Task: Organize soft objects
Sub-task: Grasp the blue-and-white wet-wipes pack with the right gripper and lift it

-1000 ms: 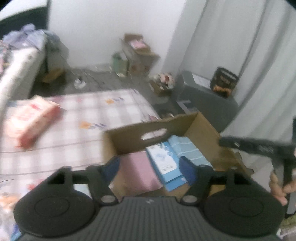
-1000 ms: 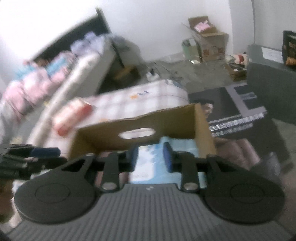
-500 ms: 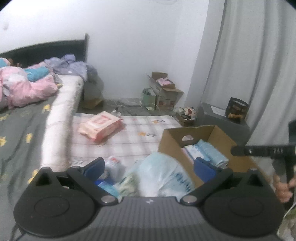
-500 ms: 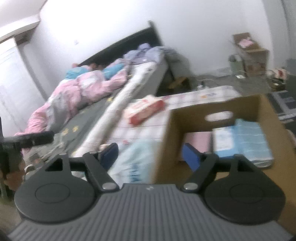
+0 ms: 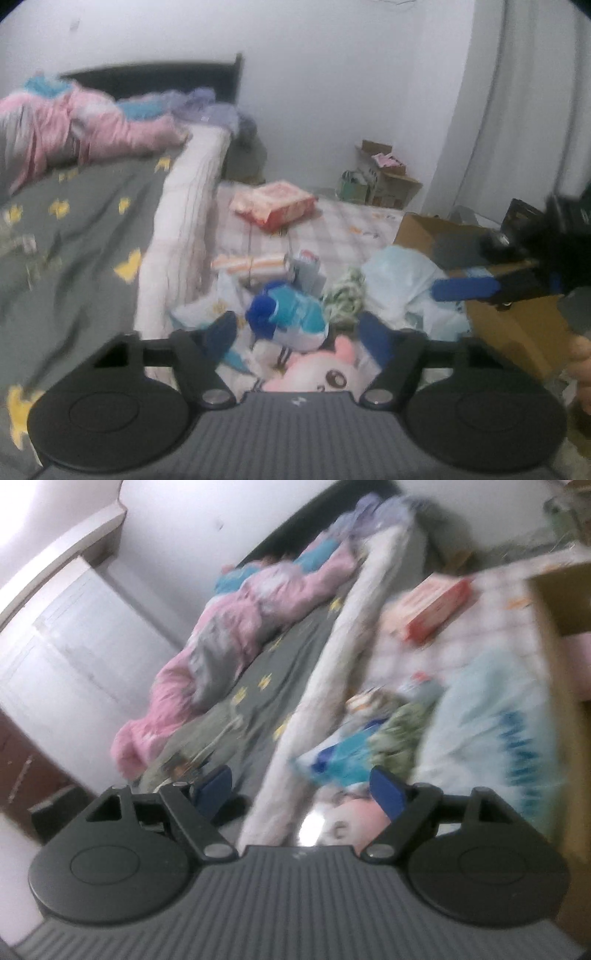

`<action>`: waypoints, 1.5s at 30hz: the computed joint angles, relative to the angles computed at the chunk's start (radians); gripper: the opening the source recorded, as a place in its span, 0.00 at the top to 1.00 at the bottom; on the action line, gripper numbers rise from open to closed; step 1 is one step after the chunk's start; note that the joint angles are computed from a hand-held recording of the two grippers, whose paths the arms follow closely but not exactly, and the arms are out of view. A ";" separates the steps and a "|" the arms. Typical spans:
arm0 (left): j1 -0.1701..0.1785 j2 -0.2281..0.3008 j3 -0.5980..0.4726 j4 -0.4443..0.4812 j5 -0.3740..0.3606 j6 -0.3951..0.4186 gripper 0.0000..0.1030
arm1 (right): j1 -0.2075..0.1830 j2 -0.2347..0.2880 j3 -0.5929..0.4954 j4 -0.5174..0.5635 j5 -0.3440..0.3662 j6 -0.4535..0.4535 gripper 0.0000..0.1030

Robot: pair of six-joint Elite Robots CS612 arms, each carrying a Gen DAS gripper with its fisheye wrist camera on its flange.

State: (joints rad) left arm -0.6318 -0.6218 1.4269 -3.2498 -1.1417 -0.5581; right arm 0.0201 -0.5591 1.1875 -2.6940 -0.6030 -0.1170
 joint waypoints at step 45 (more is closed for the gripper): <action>0.173 0.185 -0.413 0.453 -0.528 -0.061 0.47 | 0.088 0.386 -0.776 0.787 -0.167 0.362 0.03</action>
State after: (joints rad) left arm -0.4591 -0.4364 1.0142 -2.7970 -1.6699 -0.6195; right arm 0.1085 -0.1728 0.4112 -1.9073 -0.7698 0.2453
